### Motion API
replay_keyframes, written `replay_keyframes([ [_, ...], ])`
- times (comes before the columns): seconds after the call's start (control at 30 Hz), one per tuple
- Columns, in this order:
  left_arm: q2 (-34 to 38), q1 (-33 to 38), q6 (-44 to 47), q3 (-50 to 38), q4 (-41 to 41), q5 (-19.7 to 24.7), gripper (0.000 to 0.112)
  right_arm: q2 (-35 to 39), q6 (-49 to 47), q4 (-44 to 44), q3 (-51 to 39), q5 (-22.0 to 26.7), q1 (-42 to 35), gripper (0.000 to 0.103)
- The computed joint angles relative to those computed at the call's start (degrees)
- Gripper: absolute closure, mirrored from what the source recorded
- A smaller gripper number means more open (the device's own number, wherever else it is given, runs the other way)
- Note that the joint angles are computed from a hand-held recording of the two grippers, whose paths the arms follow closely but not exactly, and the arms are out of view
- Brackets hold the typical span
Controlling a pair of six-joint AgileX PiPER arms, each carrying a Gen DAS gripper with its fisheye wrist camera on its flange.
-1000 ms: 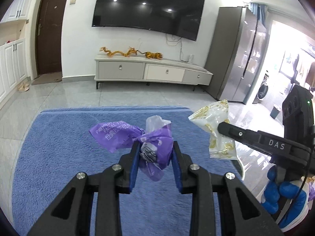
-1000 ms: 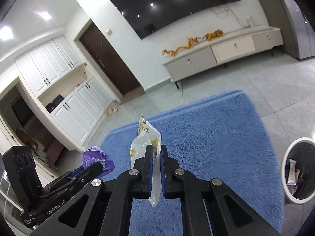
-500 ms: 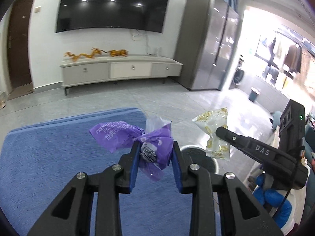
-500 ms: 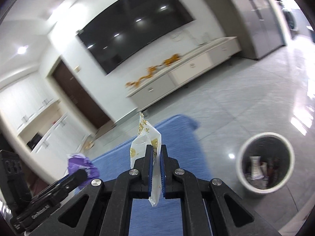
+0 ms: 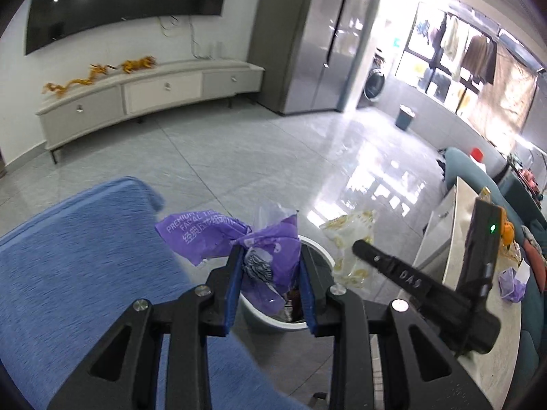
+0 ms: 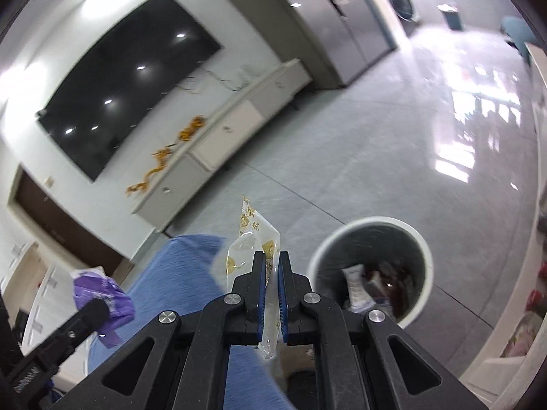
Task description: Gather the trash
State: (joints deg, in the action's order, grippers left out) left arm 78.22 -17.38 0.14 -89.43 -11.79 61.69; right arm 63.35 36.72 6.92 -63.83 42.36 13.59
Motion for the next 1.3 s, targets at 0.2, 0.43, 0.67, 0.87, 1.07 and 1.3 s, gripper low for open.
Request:
replay_keyframes([
  [0.2,12.5,-3.9,-0.8,-6.6,-2.3,-1.0,0.083,4.9,-5.8,6.2,2.8,-0.8,-8.6,0.096],
  [0.43,27.9,-5.8,-2.1,-17.2,-4.8,0.5,0.083,11.1,-8.4,9.3,4.7,-2.1,-13.0,0.096],
  [0.67,36.9,-5.3,-2.1,-22.4,-7.6,1.3,0.076,18.3,-11.1,12.0,5.0,-4.5,-15.0,0.093],
  [0.87,40.5,-4.0,-3.2,-24.1,-9.6,1.5,0.070,22.4,-12.0,11.9,3.3,-4.4,-14.9,0.081],
  [1.07,39.1,-4.5,-3.8,-22.2,-9.4,0.6,0.069,21.6,-8.6,8.9,3.3,-3.5,-14.3,0.075],
  [1.3,29.7,-4.2,-4.3,-15.8,-5.0,-1.1,0.069,16.6,-4.4,4.3,1.7,-1.8,-12.3,0.075],
])
